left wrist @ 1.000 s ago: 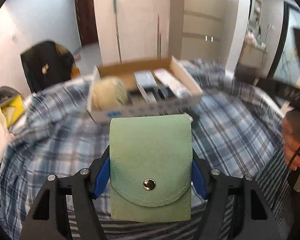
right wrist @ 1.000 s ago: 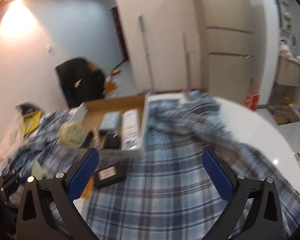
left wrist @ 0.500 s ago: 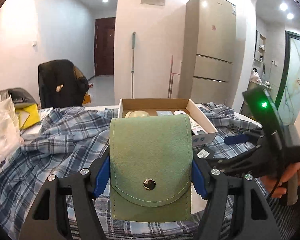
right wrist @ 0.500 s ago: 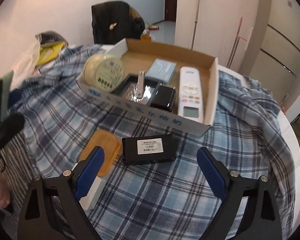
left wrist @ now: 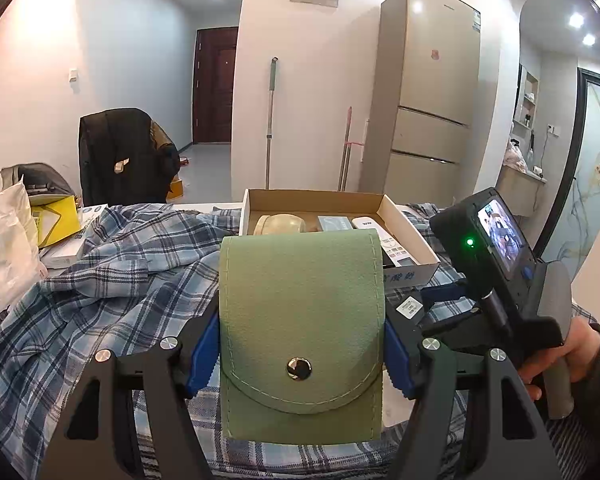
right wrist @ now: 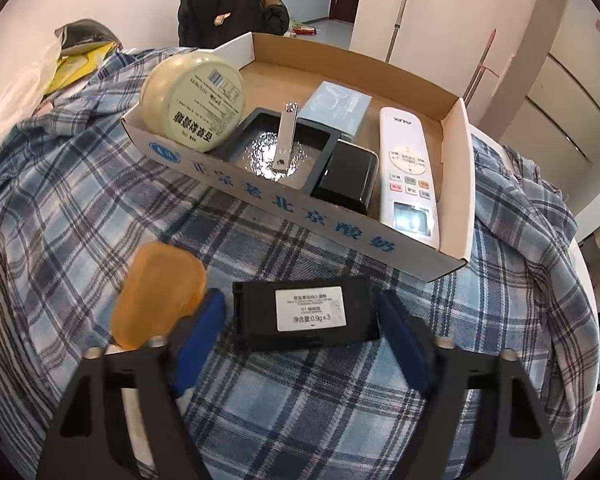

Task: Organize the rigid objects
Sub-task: 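Carry the black box into the cardboard box and release it while the left gripper holds the pouch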

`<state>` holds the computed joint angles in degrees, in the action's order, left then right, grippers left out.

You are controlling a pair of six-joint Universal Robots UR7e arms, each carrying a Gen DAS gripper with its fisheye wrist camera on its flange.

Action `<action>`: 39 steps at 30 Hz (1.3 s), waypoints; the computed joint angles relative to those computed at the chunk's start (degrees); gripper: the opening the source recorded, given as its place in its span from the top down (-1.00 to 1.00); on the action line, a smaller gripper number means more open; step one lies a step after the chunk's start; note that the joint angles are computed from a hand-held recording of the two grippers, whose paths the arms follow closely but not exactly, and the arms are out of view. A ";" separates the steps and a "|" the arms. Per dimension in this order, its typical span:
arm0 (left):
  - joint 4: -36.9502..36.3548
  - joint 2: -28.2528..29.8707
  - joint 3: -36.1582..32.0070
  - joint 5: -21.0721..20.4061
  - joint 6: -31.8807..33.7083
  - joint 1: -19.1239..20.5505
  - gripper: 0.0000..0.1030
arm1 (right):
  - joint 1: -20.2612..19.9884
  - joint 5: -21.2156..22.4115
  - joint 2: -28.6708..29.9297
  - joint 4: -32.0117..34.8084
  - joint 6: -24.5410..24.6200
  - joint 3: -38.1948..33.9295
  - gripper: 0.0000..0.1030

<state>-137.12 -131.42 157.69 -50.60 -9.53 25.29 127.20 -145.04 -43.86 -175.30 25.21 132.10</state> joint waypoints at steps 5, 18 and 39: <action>-0.30 -0.11 0.04 0.14 -0.03 0.25 -0.38 | 0.50 -0.40 -0.33 2.52 3.30 -0.15 -0.34; 1.78 -2.40 0.57 2.84 -2.11 -1.71 -0.38 | 5.56 -1.68 -6.75 16.87 19.47 2.04 -0.34; 7.11 -7.91 -2.32 6.91 -3.03 -5.23 -0.38 | 11.83 -4.90 -8.70 32.77 32.85 -4.25 -0.34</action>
